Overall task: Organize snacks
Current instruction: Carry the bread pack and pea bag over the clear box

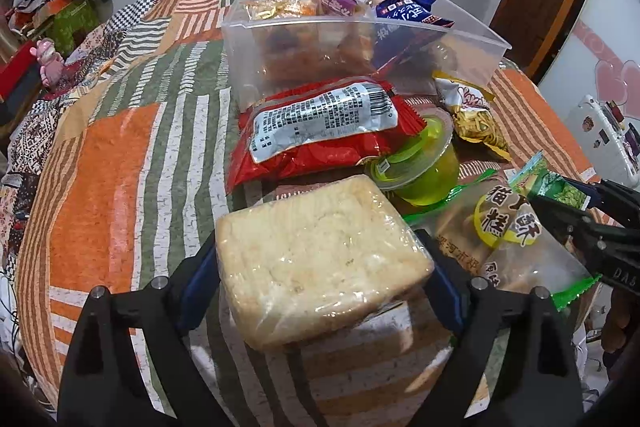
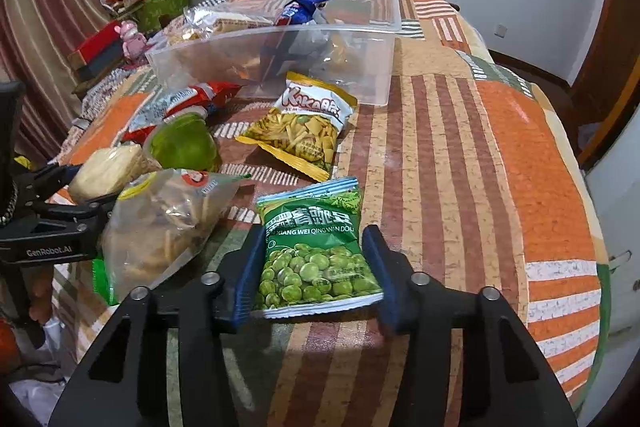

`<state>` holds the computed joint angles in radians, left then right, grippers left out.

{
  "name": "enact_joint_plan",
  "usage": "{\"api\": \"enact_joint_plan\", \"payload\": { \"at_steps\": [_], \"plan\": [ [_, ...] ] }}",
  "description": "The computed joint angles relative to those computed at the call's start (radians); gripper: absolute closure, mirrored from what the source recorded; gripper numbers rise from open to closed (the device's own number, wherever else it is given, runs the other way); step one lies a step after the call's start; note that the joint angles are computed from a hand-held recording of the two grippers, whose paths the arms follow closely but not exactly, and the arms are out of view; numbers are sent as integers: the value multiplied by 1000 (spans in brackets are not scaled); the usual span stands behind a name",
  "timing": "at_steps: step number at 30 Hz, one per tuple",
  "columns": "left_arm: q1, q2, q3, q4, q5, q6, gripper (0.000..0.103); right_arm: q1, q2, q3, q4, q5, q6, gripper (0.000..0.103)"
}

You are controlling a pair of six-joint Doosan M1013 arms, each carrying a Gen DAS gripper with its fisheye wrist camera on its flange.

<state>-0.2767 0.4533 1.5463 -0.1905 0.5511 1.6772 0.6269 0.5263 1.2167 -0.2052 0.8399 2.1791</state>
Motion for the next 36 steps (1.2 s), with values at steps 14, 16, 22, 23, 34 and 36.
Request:
{"api": "enact_joint_plan", "payload": {
  "at_steps": [14,16,22,23,34,36],
  "plan": [
    [-3,-55,29,25,-77,-6,14,-7,-21,22,3,-62,34,82],
    [-2,-59,25,15,-81,-1,14,-8,-23,23,-2,-70,39,83],
    [-3,-68,20,9,-101,7,14,-6,-30,24,-40,-93,69,85],
    [-5,-69,17,10,-105,5,14,-6,-32,23,-49,-98,76,85],
    [-13,-66,-30,-17,-139,55,14,-15,-22,-25,-141,-120,121,85],
    [-14,-63,-43,-26,-144,67,14,-17,-18,-40,-160,-124,129,85]
  ]
}}
